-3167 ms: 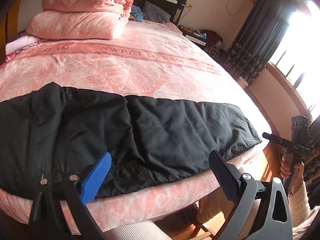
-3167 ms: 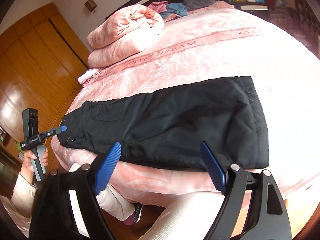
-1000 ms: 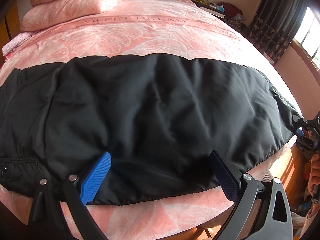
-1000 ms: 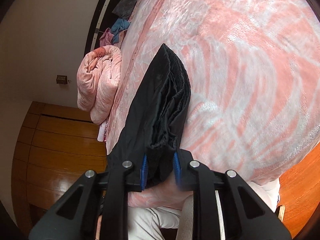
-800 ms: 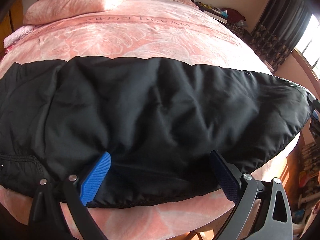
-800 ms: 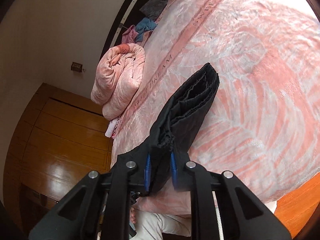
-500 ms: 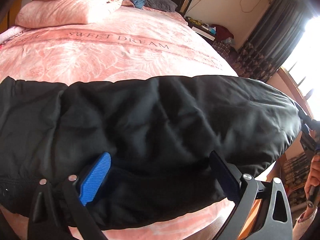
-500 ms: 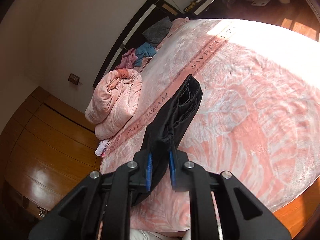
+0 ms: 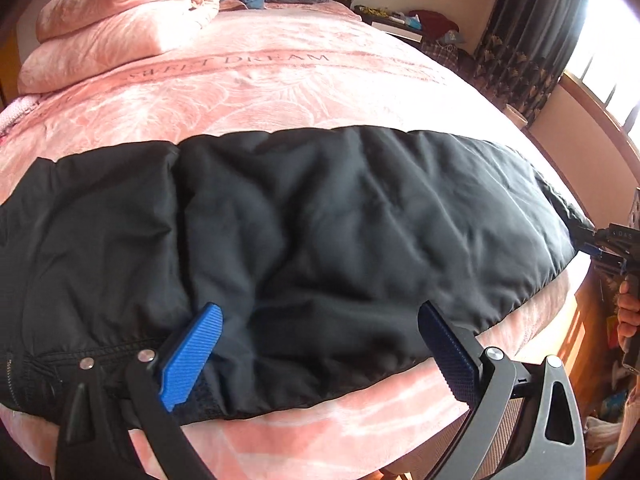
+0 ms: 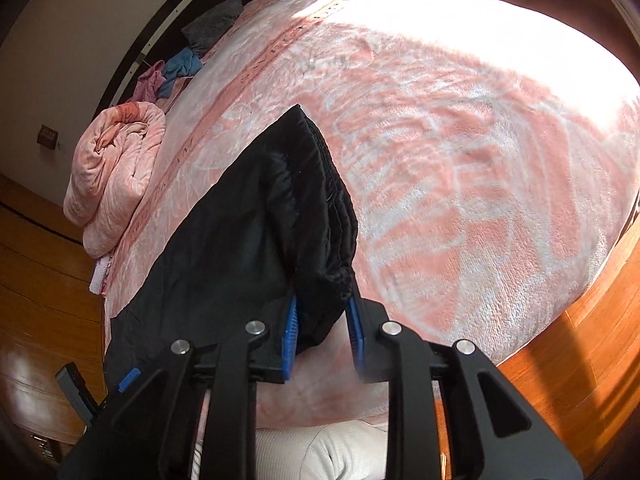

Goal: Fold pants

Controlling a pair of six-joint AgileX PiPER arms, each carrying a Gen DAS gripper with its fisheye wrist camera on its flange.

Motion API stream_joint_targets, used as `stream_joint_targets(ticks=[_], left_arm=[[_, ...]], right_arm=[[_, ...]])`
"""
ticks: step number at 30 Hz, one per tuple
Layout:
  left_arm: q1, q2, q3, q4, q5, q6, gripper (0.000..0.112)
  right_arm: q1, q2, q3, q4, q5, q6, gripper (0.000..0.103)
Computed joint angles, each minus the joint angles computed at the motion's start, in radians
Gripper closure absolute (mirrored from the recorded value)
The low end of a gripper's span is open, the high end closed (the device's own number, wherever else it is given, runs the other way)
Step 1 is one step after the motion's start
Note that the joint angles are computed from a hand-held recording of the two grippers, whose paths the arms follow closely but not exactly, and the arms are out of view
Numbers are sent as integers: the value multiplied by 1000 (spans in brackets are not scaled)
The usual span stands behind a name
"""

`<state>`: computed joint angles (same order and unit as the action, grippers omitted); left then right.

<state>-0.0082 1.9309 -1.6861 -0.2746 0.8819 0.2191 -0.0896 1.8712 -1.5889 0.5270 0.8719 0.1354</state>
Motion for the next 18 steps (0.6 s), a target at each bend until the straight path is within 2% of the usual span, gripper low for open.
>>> stream_joint_targets(ticks=[1, 2, 3, 4, 9, 10, 11, 14, 16, 18], left_arm=[[16, -19, 14, 3, -12, -6, 13], [36, -32, 22, 10, -17, -12, 13], [53, -40, 23, 21, -12, -18, 13], [71, -36, 7, 32, 6, -19, 13], [153, -1, -58, 77, 68, -12, 13], [170, 19, -84, 78, 91, -10, 13], [182, 39, -111, 80, 114, -15, 13], [209, 91, -162, 85, 171, -10, 13], [223, 106, -161, 67, 177, 7, 13], [225, 112, -157, 63, 172, 2, 13]], right_arm=[[7, 0, -14, -21, 7, 34, 60], [5, -8, -1, -20, -2, 40, 51], [-2, -16, 15, -5, -8, 37, 47], [-9, -20, 30, 16, -11, 29, 38], [-32, -11, 75, 135, -24, -30, 36], [-31, -4, 74, 154, -29, -41, 38], [-32, 5, 73, 178, -33, -54, 51], [-38, 40, 57, 266, -22, -65, 78], [-32, 30, 61, 272, -43, -46, 85], [-3, 11, 37, 185, -54, 31, 86]])
